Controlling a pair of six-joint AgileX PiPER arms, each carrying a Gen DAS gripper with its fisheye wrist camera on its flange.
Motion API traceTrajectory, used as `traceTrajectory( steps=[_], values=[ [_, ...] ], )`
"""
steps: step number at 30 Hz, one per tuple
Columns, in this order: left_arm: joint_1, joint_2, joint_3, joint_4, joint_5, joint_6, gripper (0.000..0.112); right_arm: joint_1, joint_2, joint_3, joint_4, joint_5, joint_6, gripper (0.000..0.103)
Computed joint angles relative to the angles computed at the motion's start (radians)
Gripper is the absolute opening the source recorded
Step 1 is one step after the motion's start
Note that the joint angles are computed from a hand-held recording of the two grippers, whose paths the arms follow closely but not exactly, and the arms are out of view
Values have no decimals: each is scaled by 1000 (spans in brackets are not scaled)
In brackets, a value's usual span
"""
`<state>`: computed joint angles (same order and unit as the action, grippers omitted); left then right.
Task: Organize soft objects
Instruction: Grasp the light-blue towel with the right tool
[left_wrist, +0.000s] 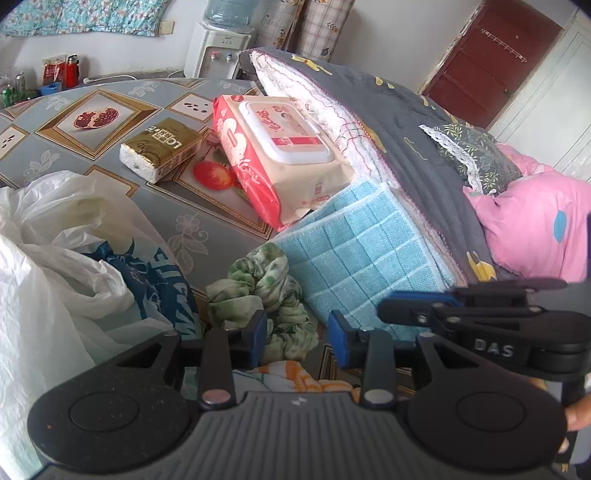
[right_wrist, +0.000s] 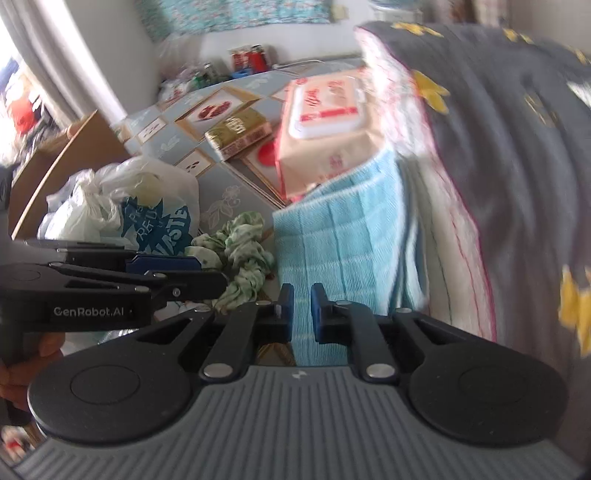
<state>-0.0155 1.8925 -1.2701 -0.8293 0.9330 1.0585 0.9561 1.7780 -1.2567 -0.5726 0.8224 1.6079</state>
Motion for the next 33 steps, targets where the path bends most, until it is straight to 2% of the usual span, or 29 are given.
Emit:
traceTrajectory(
  steps=[1,3,5,8,11,13,15,17,24,28,31,32,33],
  values=[
    [2,-2,2,0,-3,2,37,18,-8,7,-15,17,44,11],
    [4,-10,11,-1,-10,11,37,69,-15,11,-45,78,146,22],
    [8,-18,17,-3,-13,19,37,117,-29,45,-76,89,278,30],
    [23,-32,24,-16,-9,41,37,166,-15,80,-103,91,430,32],
    [42,-45,22,-24,5,57,40,175,18,70,-103,94,453,33],
    [57,-49,17,-28,19,62,41,164,48,27,-92,122,388,35],
    [69,-51,11,-30,34,64,41,142,77,-26,-70,146,282,44],
    [83,-53,6,-36,50,67,42,113,101,-65,-49,149,178,46],
    [121,-49,-13,-45,86,68,43,15,196,-169,73,161,-171,49],
    [130,-52,-17,-44,96,64,43,1,227,-208,86,185,-251,47],
    [139,-57,-17,-49,107,62,44,9,252,-246,75,239,-282,31],
    [142,-59,-15,-49,109,62,44,14,259,-257,67,264,-277,17],
    [146,-64,-13,-49,111,60,44,14,249,-244,62,262,-257,14]
  ],
)
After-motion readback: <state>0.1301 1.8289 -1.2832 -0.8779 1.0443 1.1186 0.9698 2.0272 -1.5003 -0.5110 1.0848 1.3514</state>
